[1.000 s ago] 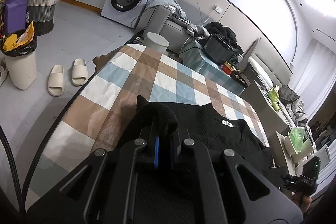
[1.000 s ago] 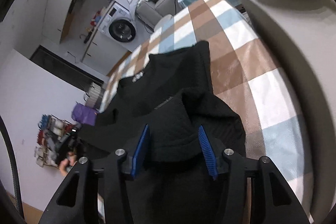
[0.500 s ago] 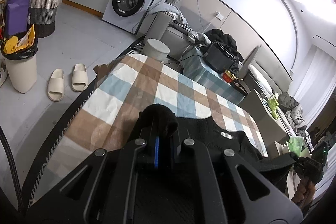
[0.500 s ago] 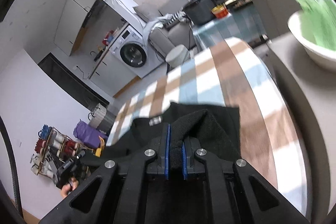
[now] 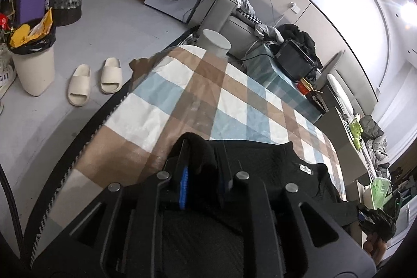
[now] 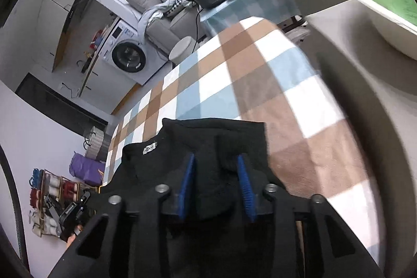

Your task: Fold small clothes

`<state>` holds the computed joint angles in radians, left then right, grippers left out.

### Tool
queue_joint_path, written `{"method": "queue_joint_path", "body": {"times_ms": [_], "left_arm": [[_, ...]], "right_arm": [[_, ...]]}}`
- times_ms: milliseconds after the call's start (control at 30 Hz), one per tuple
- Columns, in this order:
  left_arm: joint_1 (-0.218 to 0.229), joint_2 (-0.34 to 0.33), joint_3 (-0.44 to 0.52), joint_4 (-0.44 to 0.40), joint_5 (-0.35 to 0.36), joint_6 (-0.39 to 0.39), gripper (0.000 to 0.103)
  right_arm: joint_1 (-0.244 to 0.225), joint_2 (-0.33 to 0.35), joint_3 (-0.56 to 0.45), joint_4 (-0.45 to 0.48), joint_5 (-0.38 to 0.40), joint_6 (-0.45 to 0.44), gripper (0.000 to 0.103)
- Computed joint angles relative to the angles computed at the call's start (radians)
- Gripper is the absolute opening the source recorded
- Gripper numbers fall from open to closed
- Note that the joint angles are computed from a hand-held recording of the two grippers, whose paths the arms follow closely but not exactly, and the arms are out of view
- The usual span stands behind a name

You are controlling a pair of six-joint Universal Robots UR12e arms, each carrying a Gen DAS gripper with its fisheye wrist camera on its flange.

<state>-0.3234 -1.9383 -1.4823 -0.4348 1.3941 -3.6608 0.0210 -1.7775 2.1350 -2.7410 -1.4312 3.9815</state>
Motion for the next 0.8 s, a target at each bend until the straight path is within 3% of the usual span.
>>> {"method": "queue_joint_path", "body": {"times_ms": [100, 267, 433, 500, 667, 700, 800], "left_arm": [[0.003, 0.010, -0.014, 0.001, -0.007, -0.004, 0.013], [-0.001, 0.036, -0.043, -0.001, -0.012, 0.005, 0.015], [-0.008, 0.059, -0.068, -0.003, -0.014, 0.012, 0.015], [-0.009, 0.068, -0.080, 0.002, -0.015, 0.011, 0.015], [-0.008, 0.082, -0.098, -0.002, -0.017, 0.017, 0.015], [-0.008, 0.083, -0.100, -0.003, -0.018, 0.016, 0.015], [-0.008, 0.086, -0.104, 0.002, -0.020, 0.018, 0.015]], "right_arm": [[-0.004, -0.030, 0.024, -0.003, 0.002, 0.003, 0.042], [-0.033, -0.047, 0.064, -0.047, 0.115, 0.023, 0.042], [-0.024, -0.020, 0.059, -0.102, 0.199, 0.022, 0.042], [-0.021, -0.009, 0.050, -0.086, 0.219, 0.044, 0.042], [-0.008, 0.027, 0.052, -0.167, 0.298, 0.111, 0.042], [-0.002, 0.033, 0.047, -0.176, 0.293, 0.122, 0.042], [0.024, 0.045, 0.031, -0.179, 0.178, 0.164, 0.042]]}}
